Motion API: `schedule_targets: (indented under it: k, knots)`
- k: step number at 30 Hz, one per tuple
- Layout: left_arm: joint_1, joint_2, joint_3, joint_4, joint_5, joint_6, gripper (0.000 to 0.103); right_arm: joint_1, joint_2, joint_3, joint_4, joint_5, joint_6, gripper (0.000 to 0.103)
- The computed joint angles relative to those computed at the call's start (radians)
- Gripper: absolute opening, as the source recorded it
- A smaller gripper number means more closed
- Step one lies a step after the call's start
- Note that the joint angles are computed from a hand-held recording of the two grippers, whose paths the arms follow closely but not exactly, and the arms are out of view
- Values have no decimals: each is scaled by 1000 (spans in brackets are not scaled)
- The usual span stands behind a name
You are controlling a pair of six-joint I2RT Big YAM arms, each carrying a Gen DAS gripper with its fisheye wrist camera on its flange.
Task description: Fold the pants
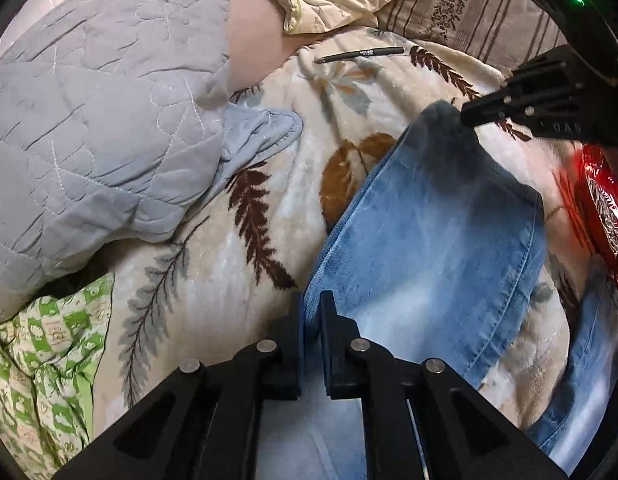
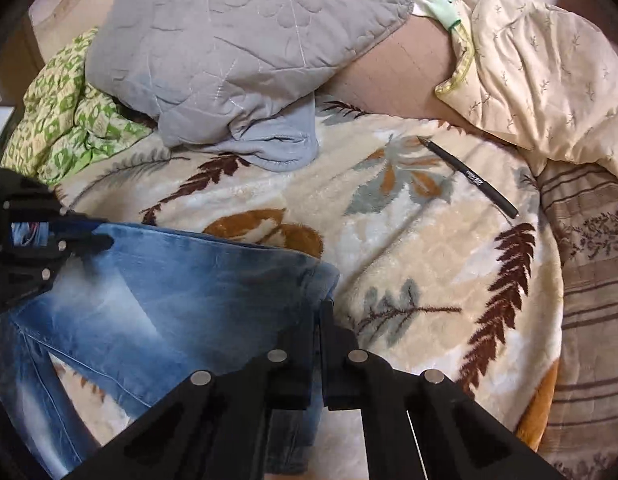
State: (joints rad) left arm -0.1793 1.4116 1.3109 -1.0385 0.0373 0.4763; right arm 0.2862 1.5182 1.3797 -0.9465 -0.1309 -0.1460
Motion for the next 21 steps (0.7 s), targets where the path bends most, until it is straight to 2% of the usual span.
schedule_targets:
  k: [4,8,14,16,17,18,19,20,21]
  knots:
    - [0,-4,-8,8,0,11,7,-13,18,35,-27,-27,57,3]
    - [14,0,-9,16,14,17,7,-6,49,54,-46,15,45,4]
    - [15,37,-6,39,23,18,7,-13,103,55,-42,2,45,8]
    - [18,46,-4,43,31,13,7,-16,120,63,-35,-12,56,19]
    - [19,48,-5,46,34,13,7,-17,123,67,-32,-23,55,47]
    - [20,49,-7,50,36,13,7,-18,126,70,-27,-32,56,87]
    - [21,49,-9,53,39,13,7,-17,121,65,-6,-35,62,94]
    - [21,49,-10,55,40,14,7,-17,105,49,38,-38,66,94]
    - [21,50,-10,55,41,15,7,-16,104,53,47,-41,65,94]
